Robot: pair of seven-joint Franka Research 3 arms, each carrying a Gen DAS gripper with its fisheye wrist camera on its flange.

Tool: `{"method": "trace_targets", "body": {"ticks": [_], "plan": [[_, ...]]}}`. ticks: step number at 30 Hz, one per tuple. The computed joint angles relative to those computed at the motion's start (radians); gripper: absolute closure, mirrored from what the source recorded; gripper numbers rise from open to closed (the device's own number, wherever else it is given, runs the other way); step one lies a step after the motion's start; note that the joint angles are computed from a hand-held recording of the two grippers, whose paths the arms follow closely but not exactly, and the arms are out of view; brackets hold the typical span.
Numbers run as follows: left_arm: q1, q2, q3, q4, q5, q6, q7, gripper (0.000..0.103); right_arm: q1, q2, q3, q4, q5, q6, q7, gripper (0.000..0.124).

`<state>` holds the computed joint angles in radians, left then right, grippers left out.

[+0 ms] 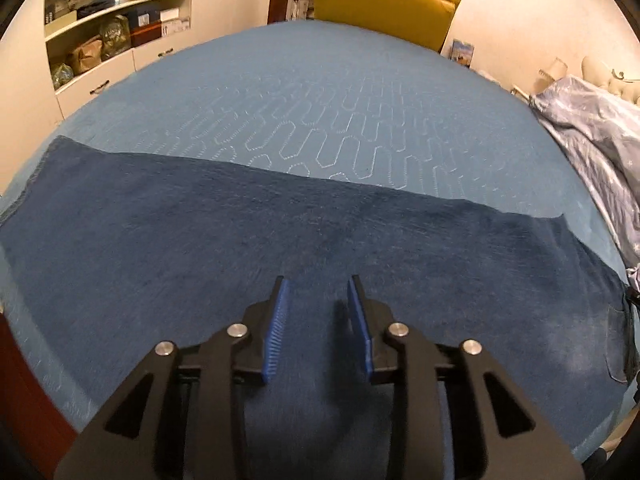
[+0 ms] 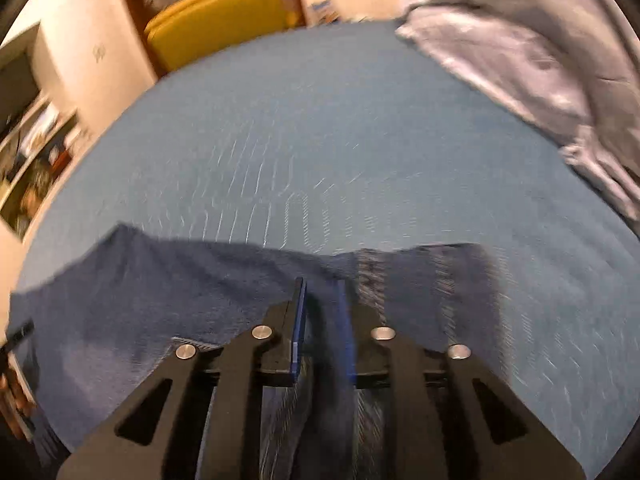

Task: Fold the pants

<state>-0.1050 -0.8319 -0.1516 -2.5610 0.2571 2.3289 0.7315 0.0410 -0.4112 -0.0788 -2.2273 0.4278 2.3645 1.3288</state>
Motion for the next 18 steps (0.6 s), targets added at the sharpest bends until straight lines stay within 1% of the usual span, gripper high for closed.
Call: {"method": "trace_targets", "body": {"ticks": [1, 2, 3, 4, 5, 6, 7, 8, 9, 10, 11, 13, 15, 17, 18], "plan": [[-0.009, -0.027, -0.009, -0.006, 0.0, -0.012, 0.001, 0.068, -0.016, -0.041, 0.01, -0.021, -0.026, -0.006, 0.024, 0.102], [-0.028, -0.041, -0.022, -0.005, -0.001, -0.018, 0.006, 0.065, -0.033, -0.104, 0.02, -0.062, -0.054, -0.02, 0.051, 0.101], [-0.052, -0.049, -0.03, -0.009, -0.006, -0.019, 0.016, 0.062, -0.026, -0.161, 0.013, -0.098, -0.048, -0.051, 0.047, 0.101], [-0.083, -0.065, -0.031, -0.022, -0.016, -0.027, 0.035, 0.061, -0.012, -0.209, 0.003, -0.127, -0.042, -0.093, 0.027, 0.1], [-0.116, -0.07, -0.035, -0.03, -0.029, -0.038, 0.055, 0.06, -0.005, -0.239, 0.003, -0.146, -0.05, -0.125, 0.008, 0.09], [-0.14, -0.074, -0.035, -0.038, -0.044, -0.05, 0.067, 0.058, -0.005, -0.26, 0.017, -0.158, -0.075, -0.147, -0.006, 0.077], [-0.159, -0.07, -0.047, -0.042, -0.055, -0.082, 0.074, 0.056, -0.021, -0.308, 0.048, -0.202, -0.134, -0.162, -0.016, 0.074], [-0.155, -0.082, -0.067, -0.048, -0.038, -0.093, 0.07, 0.056, -0.038, -0.34, 0.082, -0.237, -0.189, -0.172, -0.012, 0.072], [-0.158, -0.091, -0.081, -0.048, -0.026, -0.109, 0.068, 0.055, -0.043, -0.394, 0.098, -0.292, -0.213, -0.135, -0.015, 0.068], [-0.165, -0.098, -0.084, -0.046, -0.024, -0.129, 0.069, 0.054, -0.049, -0.429, 0.104, -0.326, -0.223, -0.106, -0.005, 0.063], [-0.173, -0.112, -0.09, -0.042, -0.023, -0.163, 0.068, 0.051, -0.06, -0.445, 0.106, -0.333, -0.237, -0.12, 0.012, 0.06], [-0.19, -0.138, -0.095, -0.047, -0.024, -0.189, 0.063, 0.051, -0.068, -0.454, 0.101, -0.313, -0.242, -0.178, 0.049, 0.059], [-0.238, -0.166, -0.109, -0.051, -0.036, -0.16, 0.062, 0.051, -0.073, -0.483, 0.113, -0.303, -0.252, -0.202, 0.089, 0.059], [-0.292, -0.164, -0.127, -0.047, -0.029, -0.11, 0.1, 0.051, -0.006, -0.516, 0.059, -0.296, -0.157, -0.236, 0.089, 0.059], [-0.308, -0.151, -0.138, -0.041, -0.023, -0.091, 0.112, 0.051, 0.007, -0.522, 0.059, -0.293, -0.136, -0.241, 0.093, 0.059]]}}
